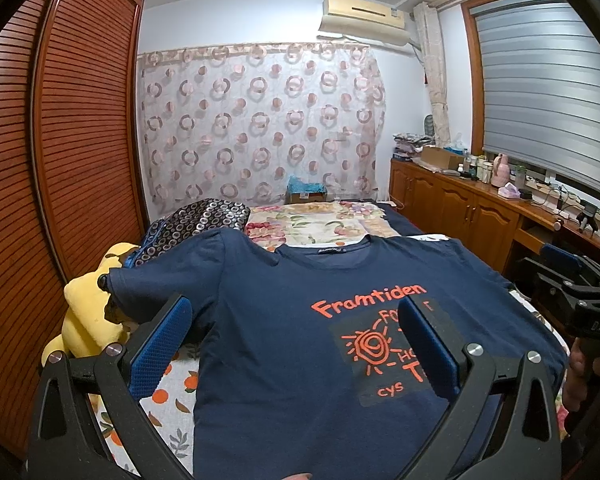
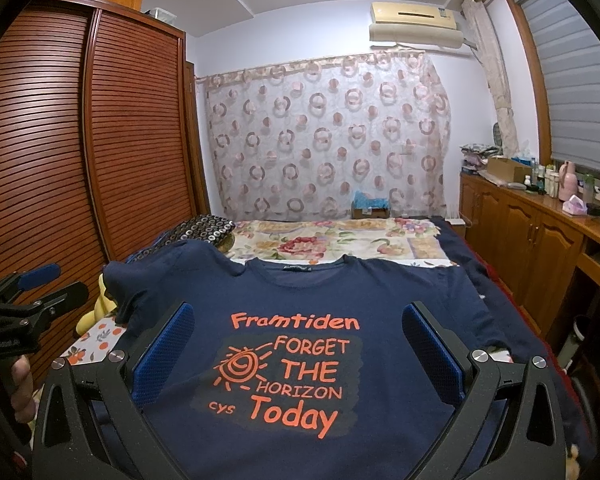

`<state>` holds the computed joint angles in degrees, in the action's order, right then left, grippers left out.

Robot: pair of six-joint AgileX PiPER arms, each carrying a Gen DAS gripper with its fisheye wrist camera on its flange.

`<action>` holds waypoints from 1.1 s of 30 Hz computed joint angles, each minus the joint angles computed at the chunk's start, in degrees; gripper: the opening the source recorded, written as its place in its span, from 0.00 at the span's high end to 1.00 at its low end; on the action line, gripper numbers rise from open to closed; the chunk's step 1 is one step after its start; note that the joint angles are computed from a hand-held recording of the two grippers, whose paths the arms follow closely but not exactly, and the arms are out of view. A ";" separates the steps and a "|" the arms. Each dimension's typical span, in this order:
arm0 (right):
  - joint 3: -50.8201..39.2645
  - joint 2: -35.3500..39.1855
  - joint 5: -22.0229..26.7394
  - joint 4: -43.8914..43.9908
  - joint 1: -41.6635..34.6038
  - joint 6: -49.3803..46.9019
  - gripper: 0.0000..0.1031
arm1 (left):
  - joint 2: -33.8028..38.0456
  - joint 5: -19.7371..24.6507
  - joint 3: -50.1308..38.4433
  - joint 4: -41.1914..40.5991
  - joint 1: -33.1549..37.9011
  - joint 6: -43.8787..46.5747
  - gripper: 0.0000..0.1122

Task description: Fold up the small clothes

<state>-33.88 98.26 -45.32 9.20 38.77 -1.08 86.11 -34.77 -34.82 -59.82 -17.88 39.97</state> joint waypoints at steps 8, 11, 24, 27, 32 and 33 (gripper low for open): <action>-3.12 1.78 3.38 -5.13 -1.84 2.83 0.00 | 1.51 2.74 -0.88 2.10 3.56 -2.24 0.08; -4.75 2.36 5.04 -8.05 -2.70 4.47 0.00 | 3.45 3.52 -0.85 7.42 6.63 -6.41 0.08; -15.95 7.92 15.70 -20.91 -6.49 12.85 0.00 | 6.15 7.36 -0.18 25.96 18.09 -19.26 0.08; -19.13 9.69 18.92 -24.00 -6.71 15.12 0.00 | 7.08 9.35 -0.90 31.60 21.60 -22.71 0.08; -24.52 12.62 25.38 -33.24 -6.90 23.08 0.00 | 8.68 12.88 -2.14 51.21 29.31 -37.84 0.08; -24.43 12.99 25.32 -33.18 -6.76 23.15 0.00 | 8.99 13.22 -2.43 52.51 30.21 -38.65 0.08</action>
